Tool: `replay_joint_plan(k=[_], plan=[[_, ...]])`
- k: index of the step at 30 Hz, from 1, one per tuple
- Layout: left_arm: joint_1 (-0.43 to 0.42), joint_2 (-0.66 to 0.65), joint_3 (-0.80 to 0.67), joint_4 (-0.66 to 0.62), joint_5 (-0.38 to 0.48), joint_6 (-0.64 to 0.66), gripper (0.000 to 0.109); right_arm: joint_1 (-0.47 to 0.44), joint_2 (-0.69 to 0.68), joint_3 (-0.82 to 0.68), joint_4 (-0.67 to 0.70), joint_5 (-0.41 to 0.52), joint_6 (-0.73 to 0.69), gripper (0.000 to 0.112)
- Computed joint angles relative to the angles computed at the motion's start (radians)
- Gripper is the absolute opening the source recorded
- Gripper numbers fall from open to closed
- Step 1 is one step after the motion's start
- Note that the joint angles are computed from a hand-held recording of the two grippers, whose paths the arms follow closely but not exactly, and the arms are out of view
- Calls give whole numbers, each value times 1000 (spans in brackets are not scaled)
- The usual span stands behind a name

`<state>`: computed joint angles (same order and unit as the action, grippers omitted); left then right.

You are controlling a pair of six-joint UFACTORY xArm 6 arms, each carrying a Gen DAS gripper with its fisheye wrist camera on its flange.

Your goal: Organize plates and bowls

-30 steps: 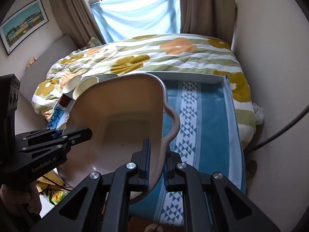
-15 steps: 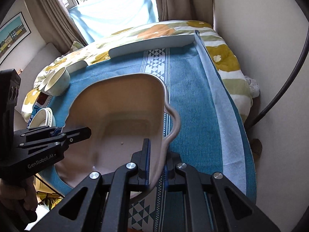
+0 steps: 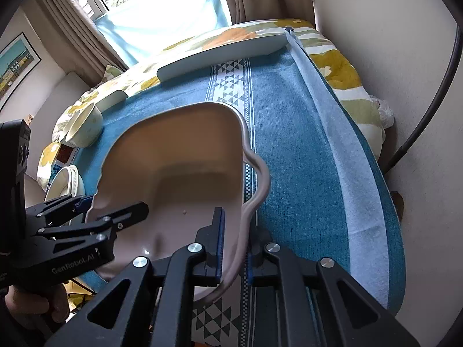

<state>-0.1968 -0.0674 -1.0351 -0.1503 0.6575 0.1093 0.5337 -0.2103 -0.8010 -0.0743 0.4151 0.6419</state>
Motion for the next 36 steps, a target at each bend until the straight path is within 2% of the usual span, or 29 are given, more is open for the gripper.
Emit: replay_joint_plan(k=[1, 2, 3, 6, 12, 15, 19, 20, 21, 23, 24, 26, 28, 30, 32, 34, 36], plan=[[1, -5, 7, -16, -12, 16, 70, 0, -3, 6, -7, -7, 14, 25], [1, -5, 6, -20, -11, 20, 70, -1, -7, 11, -24, -10, 35, 40], [0, -5, 3, -9, -5, 14, 70, -3, -13, 17, -36, -14, 52, 50], [5, -21, 5, 10, 9, -1, 70, -10, -39, 34, -9, -17, 48, 50], [29, -115, 17, 11, 59, -36, 70, -7, -130, 17, -118, 77, 118, 51], [50, -201, 28, 28, 82, -66, 70, 9, -164, -29, -138, 127, 86, 51], [104, -311, 26, 63, 88, -104, 71, 33, -154, -125, -116, 131, -22, 51], [125, -332, 22, 79, 81, -120, 71, 41, -137, -159, -124, 134, -39, 59], [148, -346, 11, 100, 79, -138, 76, 49, -116, -196, -126, 130, -62, 78], [197, -362, -15, 143, 70, -178, 95, 60, -68, -259, -91, 85, -133, 103], [223, -362, -32, 155, 60, -185, 103, 67, -45, -291, -74, 62, -162, 102], [276, -347, -67, 152, 39, -159, 103, 82, 14, -372, -41, 47, -207, 102], [324, -297, -132, 147, 62, -125, 103, 95, 87, -473, 30, 62, -269, 102], [368, -236, -198, 120, 89, -83, 103, 108, 182, -613, 60, 143, -295, 103], [414, -173, -260, 59, 116, -24, 103, 130, 287, -764, -23, 236, -247, 103], [451, -107, -317, 16, 146, 11, 103, 148, 381, -886, -91, 285, -200, 103], [482, -35, -377, -16, 171, 46, 103, 156, 491, -1022, -80, 326, -183, 103]])
